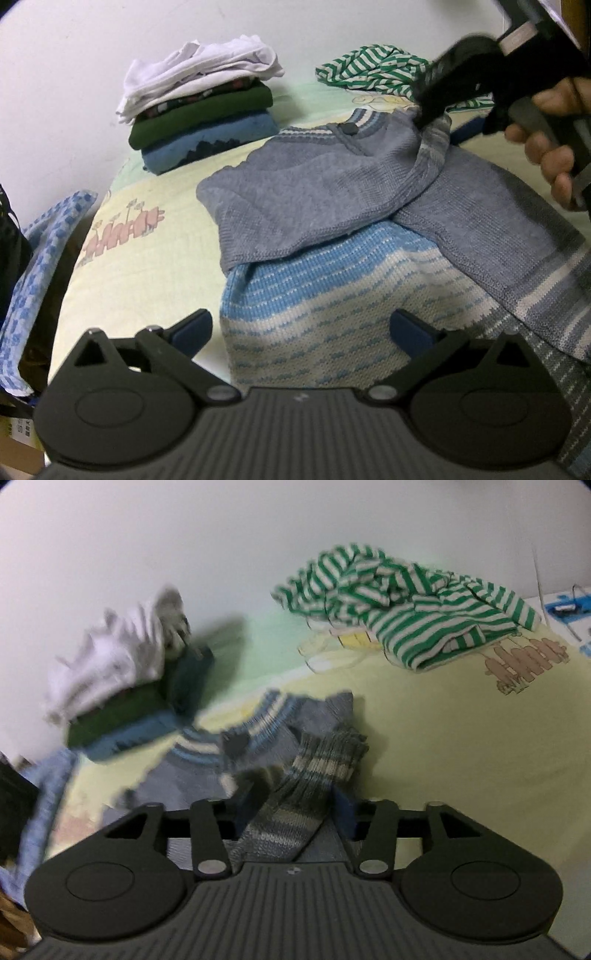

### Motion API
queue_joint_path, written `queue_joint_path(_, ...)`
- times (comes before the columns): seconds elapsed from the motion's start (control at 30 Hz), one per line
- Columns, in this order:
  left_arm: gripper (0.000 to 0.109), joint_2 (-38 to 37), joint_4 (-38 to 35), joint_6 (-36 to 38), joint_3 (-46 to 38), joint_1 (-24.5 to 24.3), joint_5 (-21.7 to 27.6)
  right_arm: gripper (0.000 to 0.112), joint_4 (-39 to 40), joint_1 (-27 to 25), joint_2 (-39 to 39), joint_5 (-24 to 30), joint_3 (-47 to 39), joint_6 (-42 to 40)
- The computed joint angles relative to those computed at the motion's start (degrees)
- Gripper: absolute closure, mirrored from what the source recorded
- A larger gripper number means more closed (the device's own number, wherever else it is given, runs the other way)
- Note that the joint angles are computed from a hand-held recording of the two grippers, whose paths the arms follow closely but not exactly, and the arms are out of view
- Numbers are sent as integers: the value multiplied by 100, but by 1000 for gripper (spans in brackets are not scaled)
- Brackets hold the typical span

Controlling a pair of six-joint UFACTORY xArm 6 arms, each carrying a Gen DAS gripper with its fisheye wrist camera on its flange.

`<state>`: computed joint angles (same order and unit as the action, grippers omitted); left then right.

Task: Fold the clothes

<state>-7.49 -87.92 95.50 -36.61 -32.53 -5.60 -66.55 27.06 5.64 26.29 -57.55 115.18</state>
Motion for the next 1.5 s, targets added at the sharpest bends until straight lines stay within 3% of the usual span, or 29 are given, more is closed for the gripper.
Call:
queue_joint_path(0.07,6,8,-9,-3,-6,-5,-12,71,368,15,58,123,-13,-234)
queue_joint_path(0.1,6,14,-61,37,-18,-5,-12,89,254,-19,-54,73,113,9)
queue_joint_path(0.13,6,19,-112,76,-30,-3,-8,95,-64,-72,-230,-24,307,491)
queue_joint_path(0.2,6,24,-96,44,-29,16,23,96,-743,-130,-586,-96,654,1430)
queue_joint_path(0.27,6,19,96,-151,3,43,63,96,-1151,-96,-937,47,960,1866)
queue_joint_path(0.37,6,16,447,-471,52,63,89,93,-862,-228,-1124,-199,1288,1468)
queue_joint_path(0.43,6,16,616,-600,75,61,79,75,-486,-354,-1120,-446,1471,1444)
queue_joint_path(0.6,6,26,578,-492,66,19,0,56,-1139,-370,-1346,-506,1735,2886)
queue_joint_path(0.73,6,31,623,-501,66,15,-14,56,-1123,-338,-1175,-564,1571,2960)
queue_joint_path(0.8,6,32,637,-514,68,6,-24,63,-1042,-313,-1112,-468,1538,3016)
queue_joint_path(0.9,6,-41,1593,-1518,240,157,168,103,-941,-362,-1061,-420,1534,3183)
queue_joint_path(1.03,6,-97,2948,-3010,287,611,833,103,-1209,-427,-1126,-368,1400,3230)
queue_joint_path(1.17,6,-136,3394,-3533,360,693,670,103,-1770,-464,-1130,-285,868,3025)
queue_joint_path(1.27,7,-130,4401,-4552,430,881,752,103,-2219,-564,-1123,-352,484,3165)
queue_joint_path(1.4,34,-245,4036,-4465,332,915,1223,103,-2812,-678,-1202,-384,128,3393)
queue_joint_path(1.5,57,-311,4370,-4941,401,813,1118,103,-3041,-746,-1235,-408,-36,3172)
